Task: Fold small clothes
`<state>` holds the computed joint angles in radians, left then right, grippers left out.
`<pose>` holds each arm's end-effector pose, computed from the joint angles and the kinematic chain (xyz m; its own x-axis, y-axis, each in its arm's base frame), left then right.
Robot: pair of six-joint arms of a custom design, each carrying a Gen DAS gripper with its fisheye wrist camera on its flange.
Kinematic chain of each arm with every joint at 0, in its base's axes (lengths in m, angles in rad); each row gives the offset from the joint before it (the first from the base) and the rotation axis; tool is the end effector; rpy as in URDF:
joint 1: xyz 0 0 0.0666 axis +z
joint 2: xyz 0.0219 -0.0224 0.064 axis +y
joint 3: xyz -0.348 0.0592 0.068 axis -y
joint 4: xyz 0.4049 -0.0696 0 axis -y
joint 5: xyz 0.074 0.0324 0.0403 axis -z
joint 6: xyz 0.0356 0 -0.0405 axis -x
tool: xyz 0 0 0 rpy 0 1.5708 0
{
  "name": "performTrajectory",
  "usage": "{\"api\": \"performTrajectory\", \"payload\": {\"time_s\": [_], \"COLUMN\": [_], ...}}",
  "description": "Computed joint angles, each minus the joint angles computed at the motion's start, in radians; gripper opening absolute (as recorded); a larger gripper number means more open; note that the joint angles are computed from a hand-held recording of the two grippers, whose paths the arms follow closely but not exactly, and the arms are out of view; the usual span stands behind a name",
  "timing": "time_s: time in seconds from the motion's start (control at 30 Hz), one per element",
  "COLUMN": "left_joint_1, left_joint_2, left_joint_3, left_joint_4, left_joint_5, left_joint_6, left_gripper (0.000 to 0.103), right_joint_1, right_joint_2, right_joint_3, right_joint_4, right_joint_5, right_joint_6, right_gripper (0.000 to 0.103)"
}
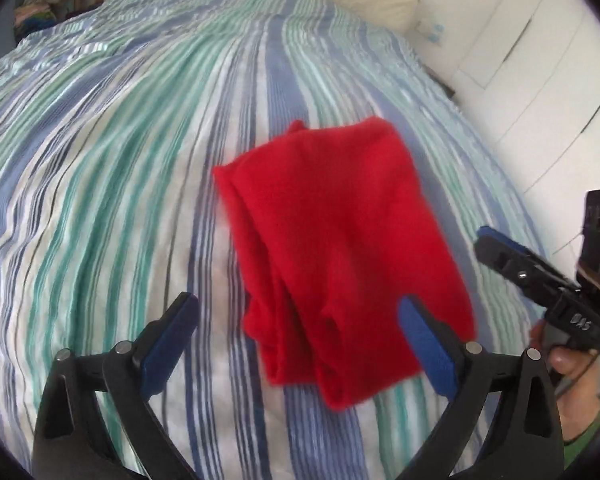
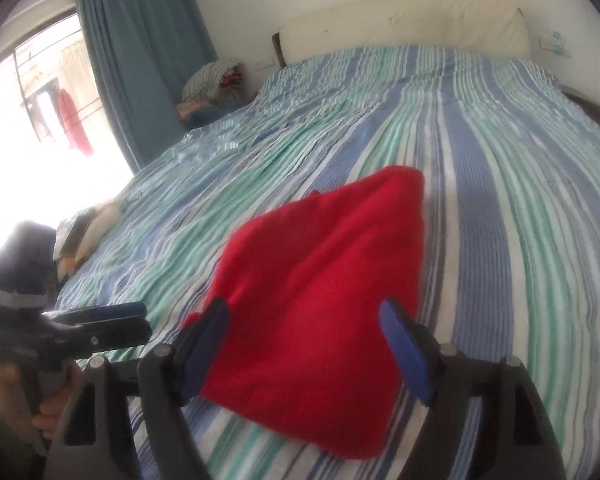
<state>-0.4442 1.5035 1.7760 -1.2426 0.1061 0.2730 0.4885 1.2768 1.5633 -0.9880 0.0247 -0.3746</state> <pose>0.4659 -0.2264 0.5010 -0.8471 0.1062 -0.5207 0.2627 0.9354 -0.2365 0.4051 0.2139 0.5269 -0.6959 0.0444 -0.7167 -0.2126 0.9406 0.2647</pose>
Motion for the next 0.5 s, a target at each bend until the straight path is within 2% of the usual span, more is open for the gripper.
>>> {"api": "performTrajectory", "payload": {"time_s": [0.03,0.07,0.1,0.17,0.23,0.27,0.3,0.33,0.37,0.4,0.47,0.5], "left_joint_1": [-0.005,0.0,0.011,0.039,0.044,0.042,0.041,0.042,0.041,0.038,0.038,0.037], "left_joint_2": [0.055,0.093,0.12,0.153,0.157,0.151,0.147,0.151,0.16,0.156,0.127,0.108], "left_joint_3": [0.053,0.085,0.107,0.121,0.114,0.104,0.095,0.094,0.105,0.11,0.107,0.106], "left_joint_4": [-0.037,-0.057,-0.068,-0.085,-0.065,-0.041,-0.019,-0.01,-0.019,-0.015,0.014,0.031], "left_joint_5": [-0.068,-0.095,-0.081,0.001,0.031,0.048,0.081,0.144,0.176,0.153,0.158,0.159], "left_joint_6": [0.011,0.026,0.043,0.073,0.092,0.092,0.085,0.073,0.081,0.098,0.1,0.094], "left_gripper": [0.099,0.099,0.099,0.099,0.099,0.09,0.076,0.029,0.018,0.017,0.016,0.016], "right_joint_1": [-0.033,-0.065,-0.1,-0.161,-0.199,-0.208,-0.215,-0.214,-0.198,-0.172,-0.136,-0.122], "right_joint_2": [0.01,0.025,0.041,0.079,0.126,0.152,0.178,0.206,0.226,0.239,0.231,0.217], "right_joint_3": [0.015,0.029,0.04,0.054,0.063,0.066,0.065,0.066,0.078,0.099,0.119,0.129], "right_joint_4": [-0.021,-0.032,-0.038,-0.045,-0.031,-0.013,0.007,0.022,0.016,-0.011,-0.018,-0.017], "right_joint_5": [-0.023,-0.051,-0.093,-0.185,-0.283,-0.335,-0.405,-0.464,-0.445,-0.354,-0.242,-0.2], "right_joint_6": [-0.016,-0.039,-0.063,-0.101,-0.122,-0.13,-0.14,-0.152,-0.141,-0.117,-0.107,-0.093], "right_gripper": [0.078,0.078,0.078,0.078,0.078,0.077,0.077,0.071,0.049,0.041,0.03,0.029]}}
